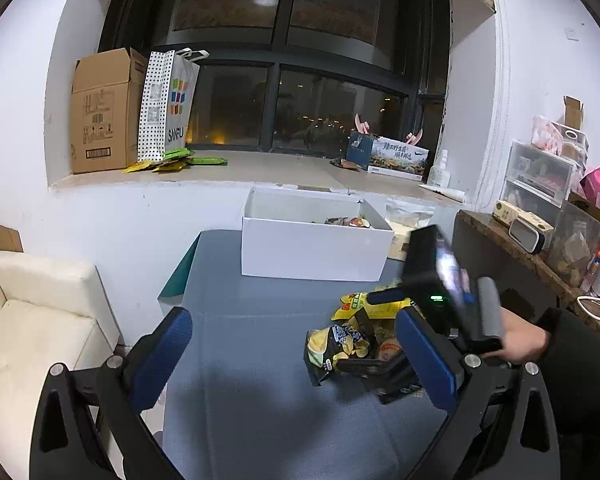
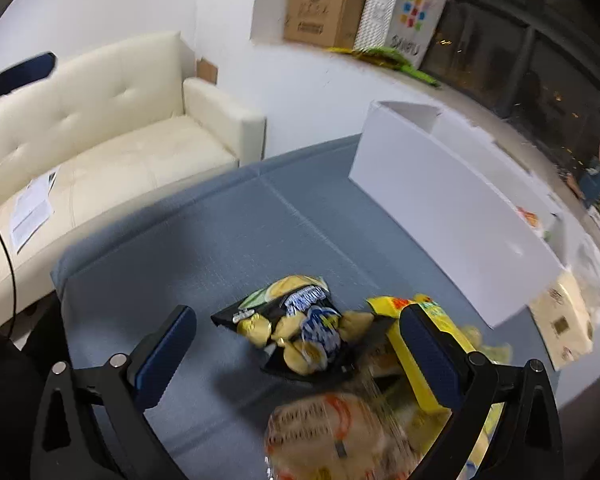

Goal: Organize snacks
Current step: 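Move the right gripper to the pile and grasp the blue-and-yellow chip bag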

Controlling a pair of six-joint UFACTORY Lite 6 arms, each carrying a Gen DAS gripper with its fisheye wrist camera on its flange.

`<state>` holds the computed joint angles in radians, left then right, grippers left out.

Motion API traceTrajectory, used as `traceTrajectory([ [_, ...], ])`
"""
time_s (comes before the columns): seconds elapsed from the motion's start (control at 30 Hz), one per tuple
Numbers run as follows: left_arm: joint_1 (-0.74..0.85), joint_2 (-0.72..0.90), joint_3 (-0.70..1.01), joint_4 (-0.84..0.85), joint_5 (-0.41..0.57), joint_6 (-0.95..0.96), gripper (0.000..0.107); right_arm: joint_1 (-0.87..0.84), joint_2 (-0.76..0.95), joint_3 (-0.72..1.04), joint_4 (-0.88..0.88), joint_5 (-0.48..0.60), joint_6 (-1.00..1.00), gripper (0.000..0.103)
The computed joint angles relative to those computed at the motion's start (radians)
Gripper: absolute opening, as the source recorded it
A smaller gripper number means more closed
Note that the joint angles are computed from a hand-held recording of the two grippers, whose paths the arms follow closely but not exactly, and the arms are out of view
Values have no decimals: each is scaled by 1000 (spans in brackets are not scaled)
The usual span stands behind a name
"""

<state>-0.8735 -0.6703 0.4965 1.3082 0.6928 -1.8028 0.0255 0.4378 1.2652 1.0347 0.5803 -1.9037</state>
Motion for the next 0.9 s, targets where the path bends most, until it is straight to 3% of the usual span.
traceTrajectory([
  [0.13, 20, 9, -10, 3, -33, -10, 103, 79, 110, 104, -120, -72, 138, 103],
  [0.23, 22, 10, -18, 2, -40, -5, 103, 136, 217, 201, -333, -119, 370, 103],
  [0.3, 24, 12, -23, 0, -38, -7, 103, 136, 238, 215, -340, -121, 414, 101],
  [0.37, 47, 15, -26, 0, -66, -11, 103, 116, 238, 211, -286, -96, 388, 74],
  [0.4, 55, 14, -30, 2, -77, -17, 103, 105, 227, 194, -242, -100, 368, 72],
  [0.47, 71, 16, -36, 6, -99, -22, 103, 87, 208, 167, -201, -76, 362, 51],
  [0.53, 86, 25, -36, 9, -111, -23, 103, 71, 154, 106, -124, -84, 302, 39],
  [0.7, 126, 32, -44, 18, -152, -43, 103, -12, 79, 47, -15, 35, 231, 36],
  [0.9, 198, 212, 31, 146, -304, -151, 103, -260, -93, 3, 131, 316, 119, 36],
])
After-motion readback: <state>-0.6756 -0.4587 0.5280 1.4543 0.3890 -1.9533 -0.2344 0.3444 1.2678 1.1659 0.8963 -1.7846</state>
